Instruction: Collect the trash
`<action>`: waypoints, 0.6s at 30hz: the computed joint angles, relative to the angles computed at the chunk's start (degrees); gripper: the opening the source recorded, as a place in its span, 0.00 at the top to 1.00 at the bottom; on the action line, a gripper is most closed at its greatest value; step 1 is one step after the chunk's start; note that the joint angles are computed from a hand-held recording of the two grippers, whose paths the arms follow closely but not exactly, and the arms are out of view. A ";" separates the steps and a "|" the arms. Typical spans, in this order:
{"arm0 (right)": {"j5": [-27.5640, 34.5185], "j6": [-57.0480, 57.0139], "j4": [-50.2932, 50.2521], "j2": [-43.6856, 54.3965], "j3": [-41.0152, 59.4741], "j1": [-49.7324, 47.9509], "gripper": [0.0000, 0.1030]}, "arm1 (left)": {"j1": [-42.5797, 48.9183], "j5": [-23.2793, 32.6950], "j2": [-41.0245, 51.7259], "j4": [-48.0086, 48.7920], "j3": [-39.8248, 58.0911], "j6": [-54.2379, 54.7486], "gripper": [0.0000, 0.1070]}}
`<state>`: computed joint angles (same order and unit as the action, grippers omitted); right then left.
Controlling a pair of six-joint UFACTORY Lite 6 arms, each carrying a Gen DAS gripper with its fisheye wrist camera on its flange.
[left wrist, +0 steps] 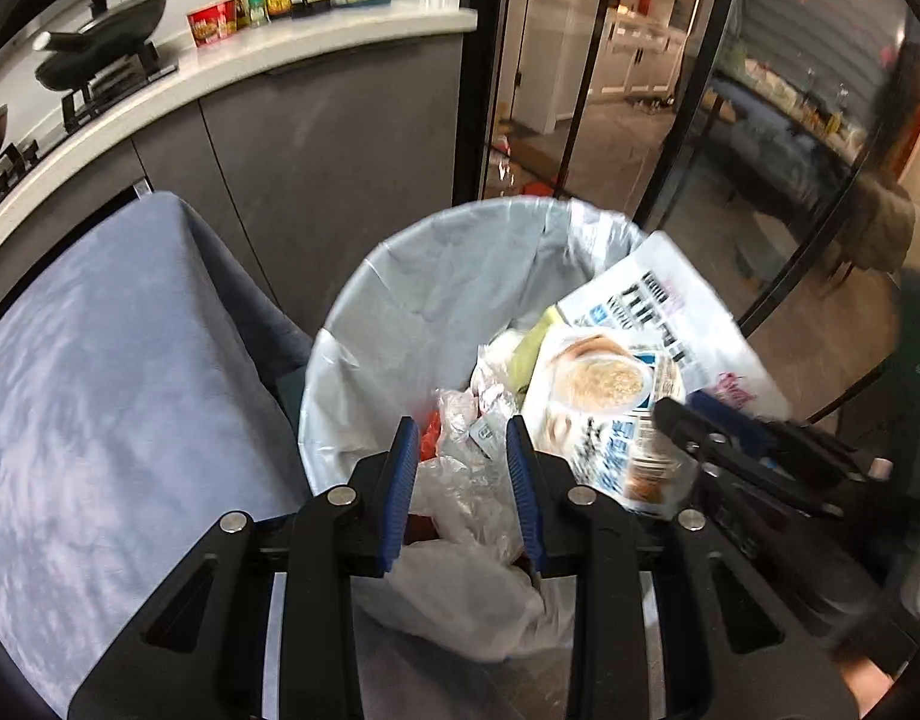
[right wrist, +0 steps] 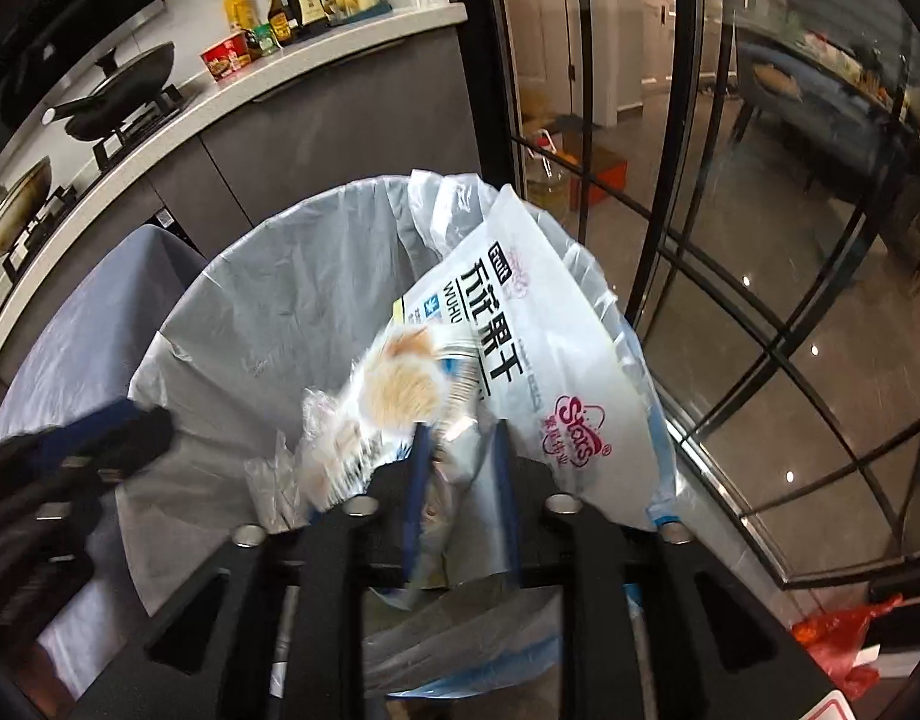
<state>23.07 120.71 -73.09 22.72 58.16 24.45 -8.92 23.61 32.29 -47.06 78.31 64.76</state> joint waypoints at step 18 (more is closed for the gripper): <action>-6.74 -8.56 5.40 5.67 7.37 -6.50 0.57 | 0.50 -1.58 -0.77 -5.74 -1.08 3.83 0.50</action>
